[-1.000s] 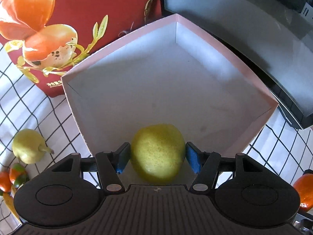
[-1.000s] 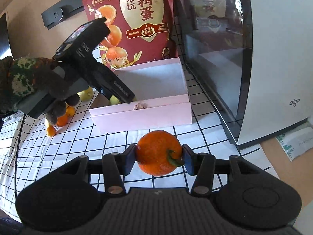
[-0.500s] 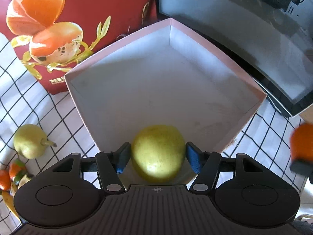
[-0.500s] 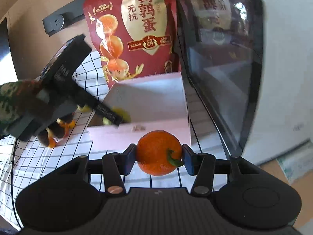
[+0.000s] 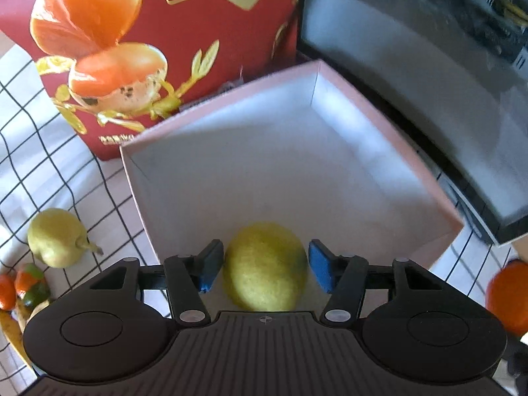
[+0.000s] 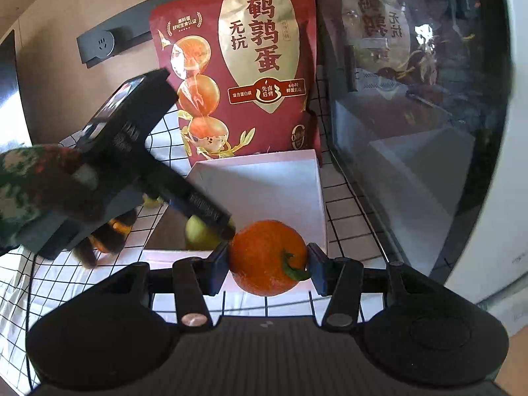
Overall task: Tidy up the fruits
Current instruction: 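Lower the pear into the pink box and open the left gripper, then drop the mandarin into the pink box by opening the right gripper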
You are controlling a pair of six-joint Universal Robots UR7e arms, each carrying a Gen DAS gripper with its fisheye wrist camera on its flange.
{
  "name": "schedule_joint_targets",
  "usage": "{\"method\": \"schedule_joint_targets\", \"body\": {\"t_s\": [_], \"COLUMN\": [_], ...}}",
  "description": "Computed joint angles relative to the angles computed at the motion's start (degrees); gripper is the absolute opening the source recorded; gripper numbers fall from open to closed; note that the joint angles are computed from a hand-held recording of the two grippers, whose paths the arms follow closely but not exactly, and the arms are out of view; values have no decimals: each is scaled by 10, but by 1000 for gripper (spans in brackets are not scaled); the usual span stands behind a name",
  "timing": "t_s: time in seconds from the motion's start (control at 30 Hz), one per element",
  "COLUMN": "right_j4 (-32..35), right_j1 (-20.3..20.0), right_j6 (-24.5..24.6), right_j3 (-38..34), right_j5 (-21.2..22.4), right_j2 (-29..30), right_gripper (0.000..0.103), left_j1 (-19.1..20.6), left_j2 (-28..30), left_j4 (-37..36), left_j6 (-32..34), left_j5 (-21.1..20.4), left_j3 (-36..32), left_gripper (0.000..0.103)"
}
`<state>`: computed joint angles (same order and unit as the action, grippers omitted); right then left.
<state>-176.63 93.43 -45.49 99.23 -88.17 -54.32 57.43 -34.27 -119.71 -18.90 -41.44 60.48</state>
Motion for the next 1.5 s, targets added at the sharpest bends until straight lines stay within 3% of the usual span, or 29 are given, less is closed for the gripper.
{"method": "schedule_joint_targets", "body": {"t_s": [0.2, 0.4, 0.5, 0.63, 0.83, 0.9, 0.97, 1.1, 1.3, 1.4, 1.5], "right_j4": [-9, 9, 81, 205, 408, 446, 487, 489, 482, 411, 308], "right_j1": [-7, 9, 30, 57, 81, 82, 78, 76, 68, 77, 93], "right_j6": [3, -9, 3, 44, 169, 197, 219, 234, 249, 193, 101], "right_j3": [19, -19, -86, -222, -454, -489, -512, -512, -488, -419, -330], "right_j5": [-6, -4, -10, -30, -64, -67, -42, -41, -11, -27, -58], "right_j2": [-14, 4, 36, 118, 262, 286, 297, 298, 280, 246, 207], "right_gripper": [50, 50, 50, 50, 51, 51, 52, 54, 54, 54, 55], "left_j1": [-9, -40, -57, -75, -98, -104, -104, -93, -80, -66, -54], "left_j2": [-51, -170, -217, -274, -354, -378, -394, -405, -393, -386, -381], "left_j4": [-79, -373, -467, -469, -431, -420, -409, -418, -472, -517, -546], "left_j6": [39, 46, 9, -83, -256, -307, -346, -376, -338, -325, -318], "left_j5": [-34, -53, -43, -13, 61, 75, 84, 81, 84, 84, 94], "left_j3": [74, 297, 393, 495, 628, 660, 681, 697, 688, 678, 659], "left_gripper": [62, 61, 61, 61, 61, 61, 61, 61, 61, 61, 61]}}
